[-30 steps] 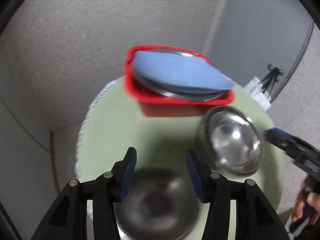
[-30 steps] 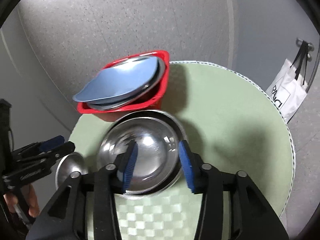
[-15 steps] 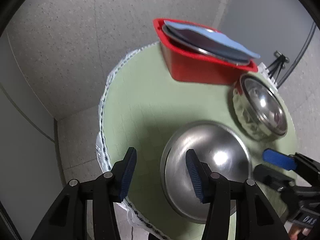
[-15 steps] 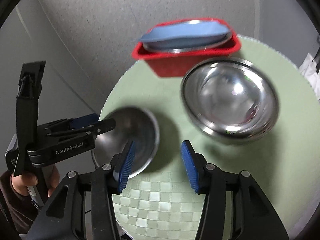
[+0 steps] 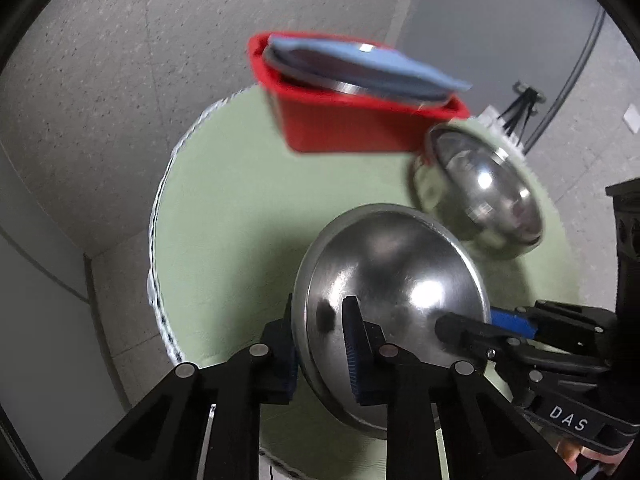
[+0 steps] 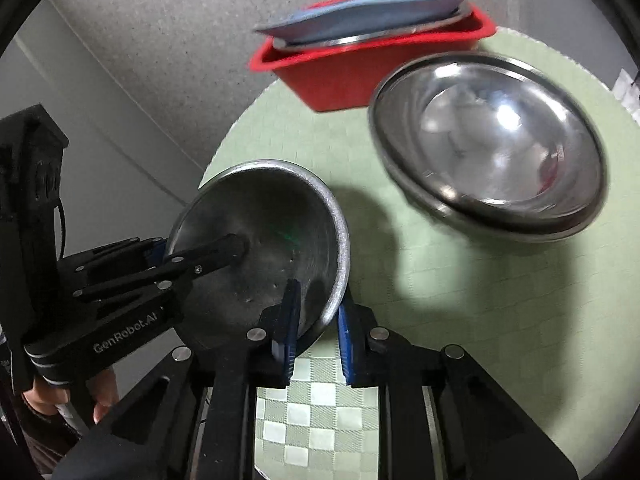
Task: Organize plates and bowls
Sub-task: 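Lower the smaller steel bowl into the large bowl beside the basket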
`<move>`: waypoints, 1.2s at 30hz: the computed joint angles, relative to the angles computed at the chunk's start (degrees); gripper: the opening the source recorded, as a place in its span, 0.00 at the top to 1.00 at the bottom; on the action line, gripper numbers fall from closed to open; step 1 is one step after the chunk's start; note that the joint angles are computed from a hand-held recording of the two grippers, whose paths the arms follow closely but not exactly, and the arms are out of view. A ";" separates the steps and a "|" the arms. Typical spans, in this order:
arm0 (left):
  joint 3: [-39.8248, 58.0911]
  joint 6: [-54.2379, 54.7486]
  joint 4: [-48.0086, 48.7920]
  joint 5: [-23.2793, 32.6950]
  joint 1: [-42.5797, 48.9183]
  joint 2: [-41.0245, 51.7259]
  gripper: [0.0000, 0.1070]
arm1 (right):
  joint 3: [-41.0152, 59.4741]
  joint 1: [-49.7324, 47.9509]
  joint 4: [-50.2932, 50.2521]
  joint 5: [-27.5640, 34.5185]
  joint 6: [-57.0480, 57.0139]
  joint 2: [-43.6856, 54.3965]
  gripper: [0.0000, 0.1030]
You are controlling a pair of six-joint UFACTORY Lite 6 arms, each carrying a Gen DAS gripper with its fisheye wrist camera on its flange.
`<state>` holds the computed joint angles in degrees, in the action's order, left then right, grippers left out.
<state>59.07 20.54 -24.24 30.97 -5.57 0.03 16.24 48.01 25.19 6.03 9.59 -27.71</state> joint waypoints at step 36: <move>48.11 -34.01 22.94 11.33 -21.11 32.38 0.84 | 13.66 -52.13 25.82 29.37 -63.35 4.40 0.84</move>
